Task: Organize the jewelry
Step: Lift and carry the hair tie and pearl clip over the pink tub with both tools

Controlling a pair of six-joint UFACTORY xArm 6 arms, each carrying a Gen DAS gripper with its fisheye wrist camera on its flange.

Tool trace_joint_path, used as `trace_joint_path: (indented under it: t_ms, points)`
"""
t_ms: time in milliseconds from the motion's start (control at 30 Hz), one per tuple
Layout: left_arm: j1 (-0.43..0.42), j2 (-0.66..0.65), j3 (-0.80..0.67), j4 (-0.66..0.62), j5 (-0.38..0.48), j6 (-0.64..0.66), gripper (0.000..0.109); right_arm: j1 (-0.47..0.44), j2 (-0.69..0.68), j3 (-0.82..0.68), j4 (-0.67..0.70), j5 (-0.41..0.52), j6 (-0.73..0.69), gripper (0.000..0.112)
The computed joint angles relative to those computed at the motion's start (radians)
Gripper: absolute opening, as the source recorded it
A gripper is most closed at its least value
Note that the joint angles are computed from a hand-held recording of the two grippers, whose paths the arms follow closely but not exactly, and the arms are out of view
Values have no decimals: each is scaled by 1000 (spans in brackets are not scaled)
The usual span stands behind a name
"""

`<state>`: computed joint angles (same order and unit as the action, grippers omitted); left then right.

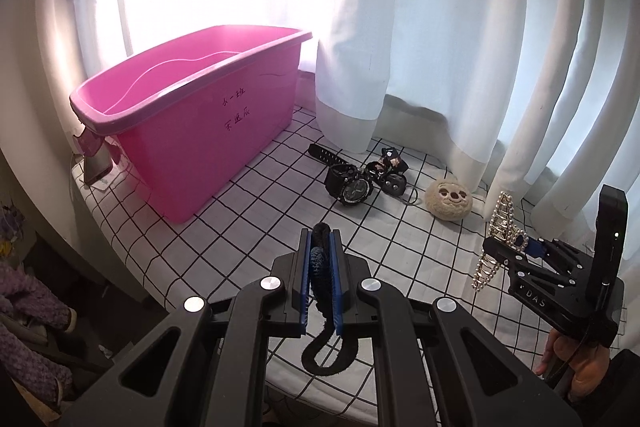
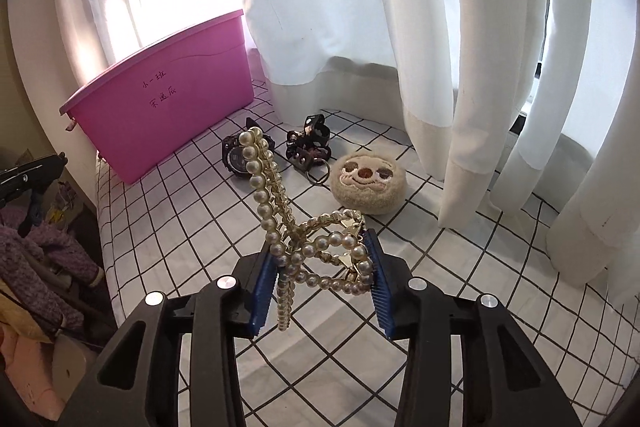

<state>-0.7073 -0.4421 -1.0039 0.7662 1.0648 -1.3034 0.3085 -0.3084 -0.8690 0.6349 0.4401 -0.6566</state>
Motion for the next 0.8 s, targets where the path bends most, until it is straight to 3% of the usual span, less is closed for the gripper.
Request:
trace_joint_path:
  t_ms: [267, 467, 633, 800]
  points:
    - [-4, -8, -71, 59, 61, -4, 9, 29, 14, -136, 51, 35, -55, 41]
    - [67, -56, -106, 82, 63, 80, 9, 105, 91, -315, 76, 44, -45, 41]
    - [233, -107, -104, 66, -53, 225, 9, 201, 235, -526, 38, 24, 38, 41]
    - [486, -93, -112, -95, -253, 458, 10, 287, 447, -805, -75, 45, 211, 41]
